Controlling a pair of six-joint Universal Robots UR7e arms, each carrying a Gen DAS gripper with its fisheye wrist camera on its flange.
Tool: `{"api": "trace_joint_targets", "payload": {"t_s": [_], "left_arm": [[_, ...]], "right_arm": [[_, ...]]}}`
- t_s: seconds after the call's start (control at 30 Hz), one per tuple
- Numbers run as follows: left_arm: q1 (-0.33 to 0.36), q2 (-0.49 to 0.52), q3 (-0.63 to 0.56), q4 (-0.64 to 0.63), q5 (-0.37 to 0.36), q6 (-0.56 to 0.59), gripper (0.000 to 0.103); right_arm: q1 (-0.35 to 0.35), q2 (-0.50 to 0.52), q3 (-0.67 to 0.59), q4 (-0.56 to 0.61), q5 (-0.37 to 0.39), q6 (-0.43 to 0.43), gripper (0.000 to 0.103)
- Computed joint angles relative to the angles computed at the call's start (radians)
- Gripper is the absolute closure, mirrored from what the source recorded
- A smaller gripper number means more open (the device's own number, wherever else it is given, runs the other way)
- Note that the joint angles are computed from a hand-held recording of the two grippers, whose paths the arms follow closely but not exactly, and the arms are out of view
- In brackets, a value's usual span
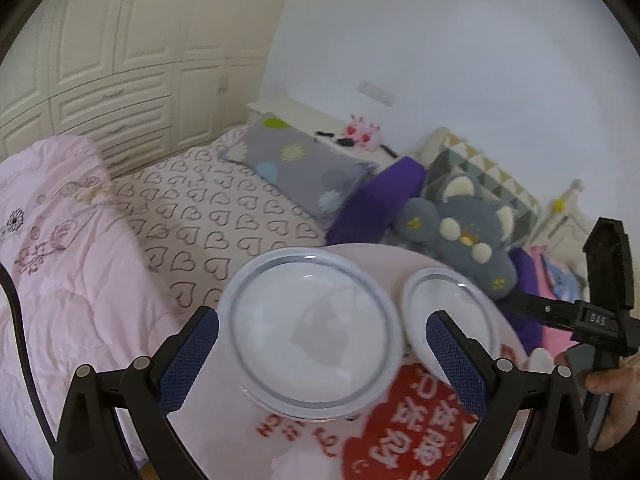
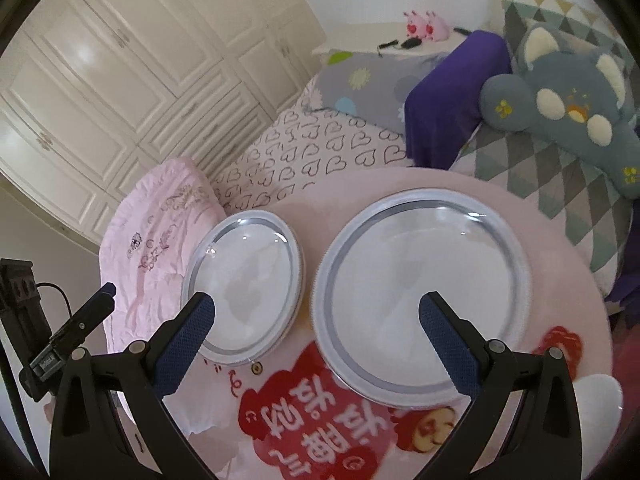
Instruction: Organize plates and bowls
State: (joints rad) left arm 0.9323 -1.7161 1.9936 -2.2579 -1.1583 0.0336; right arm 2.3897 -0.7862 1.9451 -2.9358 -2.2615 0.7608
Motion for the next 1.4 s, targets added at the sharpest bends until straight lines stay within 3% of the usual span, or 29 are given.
{"api": "trace_joint_targets", "payload": {"t_s": [0.23,0.6,0.8,1.13,1.4], "left_arm": [[-0.011,-0.034,0.004,0.043,-0.082,0.004,0.001],[0.096,0.111,-0.143,0.152,-0.302,0.039,0.001],[0.137,0.271,-0.28,0.241,-0.361,0.077,0.001],[0.19,0.608,-0.652,0.419,-0.388,0.093,0.001],[0.189,0.72,-0.755,0.465,-0.4,0.115,0.003]], "right_arm": [[0.028,-0.072,0.093,-0.066,-0.006,0.015,0.0],[0.024,-0.201,0.259,-0.149,-0.036,0.062,0.0],[-0.009,-0.268,0.325,-0.145,-0.027,0.081,0.0],[-0.115,-0.306,0.395,-0.2,0.055,0.065,0.0],[-0.184,-0.278,0.375,-0.189,0.12,0.023,0.0]]}}
